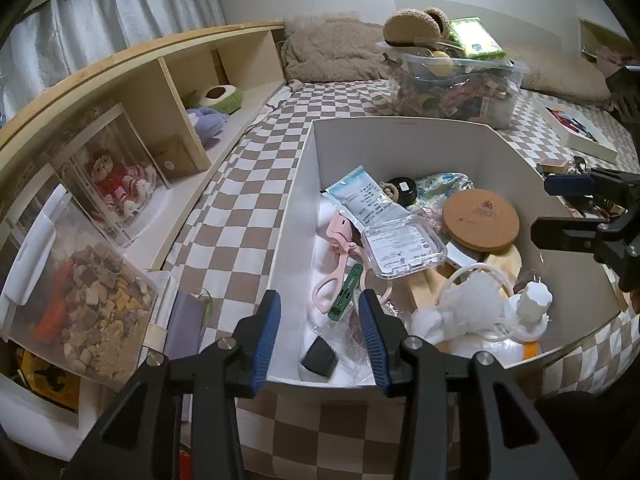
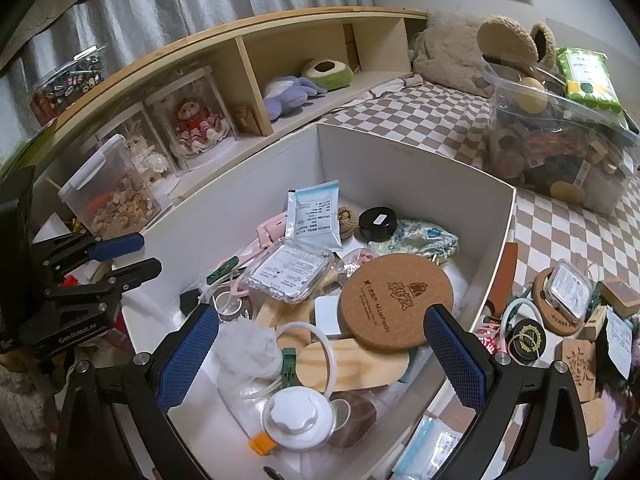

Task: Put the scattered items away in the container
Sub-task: 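Withdraw both grippers from the box back over the bedspread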

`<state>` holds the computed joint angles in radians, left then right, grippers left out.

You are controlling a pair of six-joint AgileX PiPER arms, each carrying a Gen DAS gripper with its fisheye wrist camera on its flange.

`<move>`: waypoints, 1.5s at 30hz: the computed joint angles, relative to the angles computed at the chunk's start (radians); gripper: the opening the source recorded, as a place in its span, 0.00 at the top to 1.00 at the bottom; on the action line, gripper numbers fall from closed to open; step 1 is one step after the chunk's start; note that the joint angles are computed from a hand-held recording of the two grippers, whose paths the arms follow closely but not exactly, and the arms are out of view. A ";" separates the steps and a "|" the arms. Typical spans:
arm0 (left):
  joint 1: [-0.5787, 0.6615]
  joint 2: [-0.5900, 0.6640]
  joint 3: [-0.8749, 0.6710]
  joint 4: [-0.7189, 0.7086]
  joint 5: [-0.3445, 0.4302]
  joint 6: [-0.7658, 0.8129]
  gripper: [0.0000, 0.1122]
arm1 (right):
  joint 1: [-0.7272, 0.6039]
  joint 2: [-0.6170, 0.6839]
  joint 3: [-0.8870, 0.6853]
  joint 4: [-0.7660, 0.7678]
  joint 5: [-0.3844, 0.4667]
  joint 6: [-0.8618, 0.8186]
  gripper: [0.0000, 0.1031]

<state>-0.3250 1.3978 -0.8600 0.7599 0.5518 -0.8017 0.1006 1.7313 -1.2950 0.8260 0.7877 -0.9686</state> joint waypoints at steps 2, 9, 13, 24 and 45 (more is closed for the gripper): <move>-0.003 -0.002 -0.001 0.002 0.003 -0.002 0.64 | 0.000 -0.003 0.000 0.000 0.001 0.001 0.01; -0.012 -0.020 0.001 -0.006 0.011 -0.003 0.64 | -0.008 -0.018 0.007 0.000 0.008 -0.005 0.01; -0.026 -0.023 -0.002 -0.003 0.022 -0.018 0.64 | -0.017 -0.032 0.015 0.011 0.012 -0.016 0.01; -0.058 -0.020 -0.030 -0.036 0.044 -0.050 0.61 | -0.053 -0.054 0.033 0.043 0.029 -0.053 0.01; -0.238 -0.091 -0.001 0.205 0.143 -0.430 0.08 | -0.139 -0.158 0.131 0.118 0.003 -0.163 0.00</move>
